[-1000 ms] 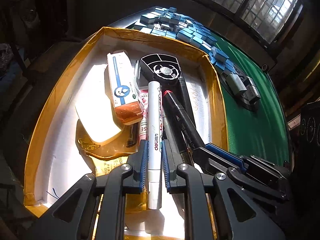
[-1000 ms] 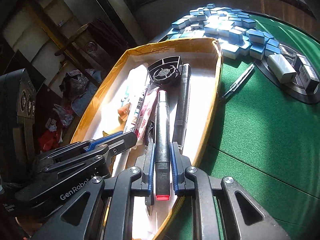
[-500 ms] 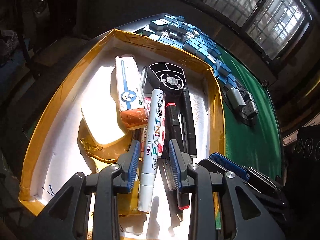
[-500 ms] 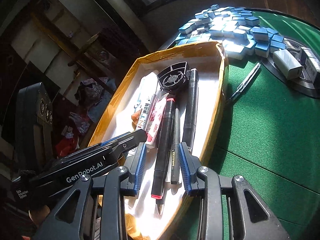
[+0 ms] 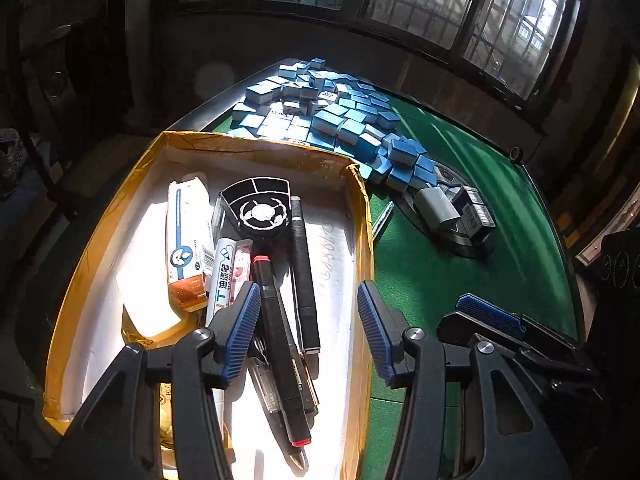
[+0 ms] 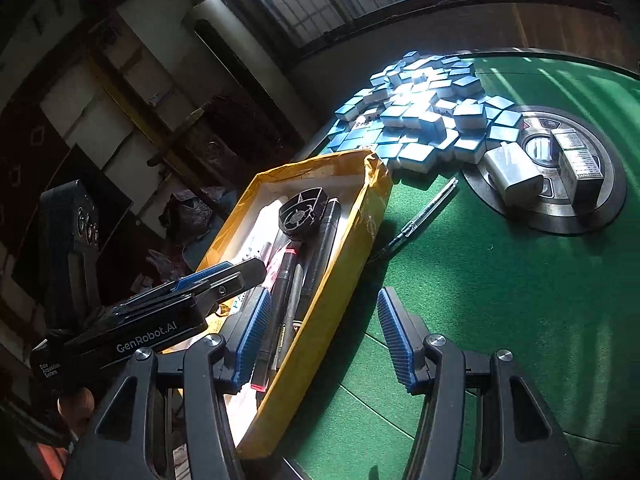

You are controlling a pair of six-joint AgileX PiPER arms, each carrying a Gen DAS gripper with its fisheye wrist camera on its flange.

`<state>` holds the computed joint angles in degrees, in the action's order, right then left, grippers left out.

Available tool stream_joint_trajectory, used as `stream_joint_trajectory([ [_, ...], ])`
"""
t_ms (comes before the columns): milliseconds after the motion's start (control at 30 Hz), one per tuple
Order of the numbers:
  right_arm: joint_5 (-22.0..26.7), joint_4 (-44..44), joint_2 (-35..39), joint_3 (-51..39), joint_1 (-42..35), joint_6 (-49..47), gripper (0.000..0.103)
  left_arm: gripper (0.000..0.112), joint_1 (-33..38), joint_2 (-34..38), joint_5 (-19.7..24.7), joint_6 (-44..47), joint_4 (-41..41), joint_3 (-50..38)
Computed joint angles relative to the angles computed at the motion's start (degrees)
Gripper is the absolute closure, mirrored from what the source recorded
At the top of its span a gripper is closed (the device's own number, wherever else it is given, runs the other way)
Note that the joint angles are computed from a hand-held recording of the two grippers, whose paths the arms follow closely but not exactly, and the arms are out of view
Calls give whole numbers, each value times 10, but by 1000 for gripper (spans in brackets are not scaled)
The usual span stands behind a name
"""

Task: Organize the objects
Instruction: 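Withdraw both grippers from the box toward the clear pen on the table, then close the left gripper on the clear pen and lift it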

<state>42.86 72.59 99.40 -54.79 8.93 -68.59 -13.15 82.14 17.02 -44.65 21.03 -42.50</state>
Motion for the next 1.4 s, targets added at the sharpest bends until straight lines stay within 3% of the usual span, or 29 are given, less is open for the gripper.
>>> stream_joint_trajectory([
  [167,31,-31,28,-41,-64,12,51,62,-38,37,5,49,-31,-63],
  [233,27,-20,39,-47,-86,4,50,58,-42,62,5,100,-70,-94],
  [433,-3,-19,86,-72,-114,48,51,58,-57,166,35,155,-67,-212],
  [600,-42,-26,88,-74,-120,68,51,58,-47,271,103,318,-212,-339],
  [733,-44,-38,93,-82,-128,85,51,58,-49,351,163,375,-261,-433],
  [933,-25,-37,100,-86,-145,93,51,58,-72,408,193,238,-97,-491],
  [1033,-19,-34,98,-85,-148,90,51,58,-70,416,212,245,-95,-511],
  [1133,-15,-37,99,-86,-148,93,51,58,-65,450,269,291,-107,-575],
  [1300,-5,-35,101,-89,-151,94,51,59,-52,524,412,400,-179,-745],
  [1400,-9,-33,97,-85,-149,92,51,59,-58,546,439,392,-165,-768],
])
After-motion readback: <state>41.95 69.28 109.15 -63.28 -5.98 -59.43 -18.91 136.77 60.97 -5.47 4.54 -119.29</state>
